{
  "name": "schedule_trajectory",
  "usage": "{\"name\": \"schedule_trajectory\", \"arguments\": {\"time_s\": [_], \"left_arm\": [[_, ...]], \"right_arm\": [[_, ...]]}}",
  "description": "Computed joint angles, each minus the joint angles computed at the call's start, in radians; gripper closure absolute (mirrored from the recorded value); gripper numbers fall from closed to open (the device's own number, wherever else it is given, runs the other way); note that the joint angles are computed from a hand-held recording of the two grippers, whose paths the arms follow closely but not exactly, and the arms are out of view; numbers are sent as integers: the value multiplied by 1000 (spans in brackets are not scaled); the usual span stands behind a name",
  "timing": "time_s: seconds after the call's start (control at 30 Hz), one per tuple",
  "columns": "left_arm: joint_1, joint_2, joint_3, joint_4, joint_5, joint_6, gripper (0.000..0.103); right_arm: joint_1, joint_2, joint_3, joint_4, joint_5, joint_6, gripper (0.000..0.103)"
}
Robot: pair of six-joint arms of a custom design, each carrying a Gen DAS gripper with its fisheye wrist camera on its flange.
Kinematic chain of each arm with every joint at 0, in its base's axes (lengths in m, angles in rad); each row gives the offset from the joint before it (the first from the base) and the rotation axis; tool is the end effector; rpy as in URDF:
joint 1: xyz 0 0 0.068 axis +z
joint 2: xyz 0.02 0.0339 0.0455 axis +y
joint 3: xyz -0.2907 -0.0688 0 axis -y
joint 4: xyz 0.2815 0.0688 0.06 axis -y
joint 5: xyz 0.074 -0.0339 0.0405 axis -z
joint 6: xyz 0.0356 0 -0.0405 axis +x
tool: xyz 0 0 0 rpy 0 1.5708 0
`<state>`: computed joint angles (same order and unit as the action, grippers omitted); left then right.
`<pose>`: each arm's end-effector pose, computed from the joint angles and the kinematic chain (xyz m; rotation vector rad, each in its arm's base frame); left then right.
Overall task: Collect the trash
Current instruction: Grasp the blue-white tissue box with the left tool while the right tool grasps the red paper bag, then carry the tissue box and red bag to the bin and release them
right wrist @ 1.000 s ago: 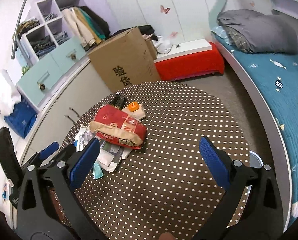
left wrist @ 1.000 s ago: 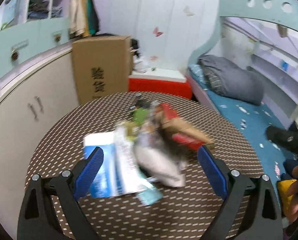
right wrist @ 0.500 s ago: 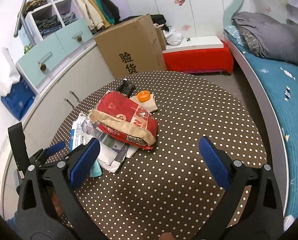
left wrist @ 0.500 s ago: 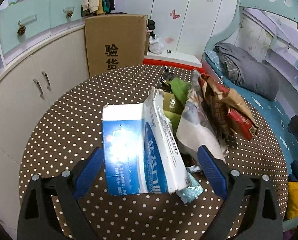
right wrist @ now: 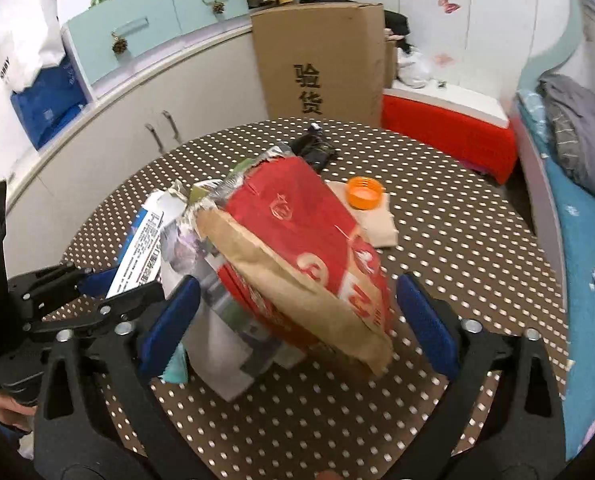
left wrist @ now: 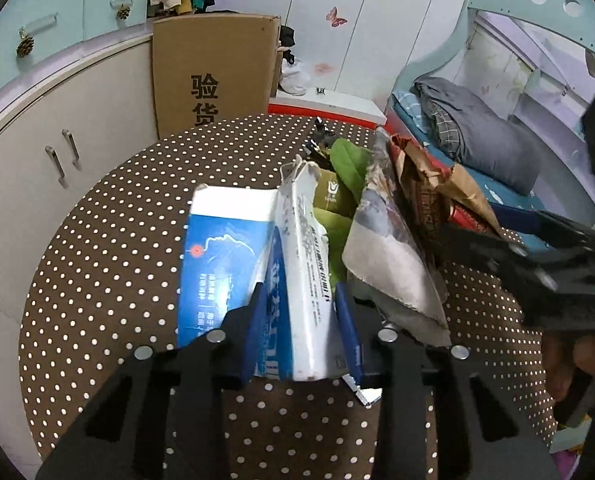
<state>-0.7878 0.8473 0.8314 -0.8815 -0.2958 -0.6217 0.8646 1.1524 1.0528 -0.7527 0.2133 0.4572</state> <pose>0.1325 -0.1184 0.3024 0.0753 2.4331 -0.2754 0.1742 0.1926 0.3289 -0.3953 2.3958 0.3542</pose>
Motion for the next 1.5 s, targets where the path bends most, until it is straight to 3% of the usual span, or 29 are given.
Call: {"name": "schedule_trajectory", "arguments": {"time_s": [0.3,0.37,0.53,0.67,0.83,1.23,1.5], "left_arm": [[1,-67,-21,-33,-3,19,72],[-5,-75,-26,-42,-7,14,72],[-21,-60,-29,-51,-34,-8,68],[11,-75,-35,-39,-11,31,74],[-2,-122,-30,-76,-35,5,75],[-211,-146,110,-191,-218,-123,75],[-320,-23,221,-110,-265,-91,75]], "right_arm": [[-50,-192,-107,-16,-35,97,65],[-64,-260,-137,-27,-42,137,68],[-70,-343,-181,-59,-32,201,70],[-52,-378,-194,-67,-14,245,71],[-31,-424,-199,-81,12,271,72],[1,-522,-134,-176,84,277,72],[-59,-652,-88,-300,115,261,72]]}}
